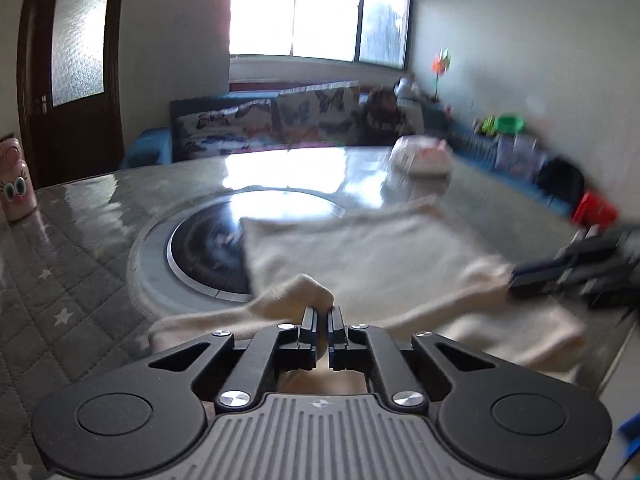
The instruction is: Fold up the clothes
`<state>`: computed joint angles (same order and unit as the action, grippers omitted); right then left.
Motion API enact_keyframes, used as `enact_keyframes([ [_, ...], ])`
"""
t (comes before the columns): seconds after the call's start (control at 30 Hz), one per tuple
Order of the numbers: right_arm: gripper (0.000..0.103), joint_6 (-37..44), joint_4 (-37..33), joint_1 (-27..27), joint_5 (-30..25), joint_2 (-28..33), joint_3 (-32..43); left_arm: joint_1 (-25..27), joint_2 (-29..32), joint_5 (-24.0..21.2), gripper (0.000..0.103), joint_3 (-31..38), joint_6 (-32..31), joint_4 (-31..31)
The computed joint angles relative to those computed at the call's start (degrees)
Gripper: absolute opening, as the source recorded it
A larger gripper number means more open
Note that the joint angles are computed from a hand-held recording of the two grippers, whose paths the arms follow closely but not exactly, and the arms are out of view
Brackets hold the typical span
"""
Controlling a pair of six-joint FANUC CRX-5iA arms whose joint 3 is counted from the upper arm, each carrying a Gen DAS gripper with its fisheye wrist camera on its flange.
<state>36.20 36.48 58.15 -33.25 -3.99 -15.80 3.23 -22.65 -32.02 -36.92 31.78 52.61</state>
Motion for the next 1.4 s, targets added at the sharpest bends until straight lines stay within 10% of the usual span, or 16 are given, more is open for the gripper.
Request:
enact_keyframes([
  [0.3,0.02,-6.39,4.85,-0.9,-0.02,-2.35,-2.95,-9.56,1.89,-6.66,0.009,0.01,-12.6,19.45],
  [0.63,0.02,-5.05,2.26,-0.89,-1.39,-2.68,-2.91,-5.72,-0.35,-8.0,0.034,-1.63,-12.12,9.35],
  [1.03,0.02,2.08,-3.18,-0.1,-3.03,1.03,0.41,7.83,-2.54,-12.09,0.033,-0.09,5.03,-11.68],
  [1.4,0.019,2.05,-4.96,-0.41,-4.75,1.2,1.16,1.28,2.75,-7.81,0.031,1.66,-1.66,2.42],
])
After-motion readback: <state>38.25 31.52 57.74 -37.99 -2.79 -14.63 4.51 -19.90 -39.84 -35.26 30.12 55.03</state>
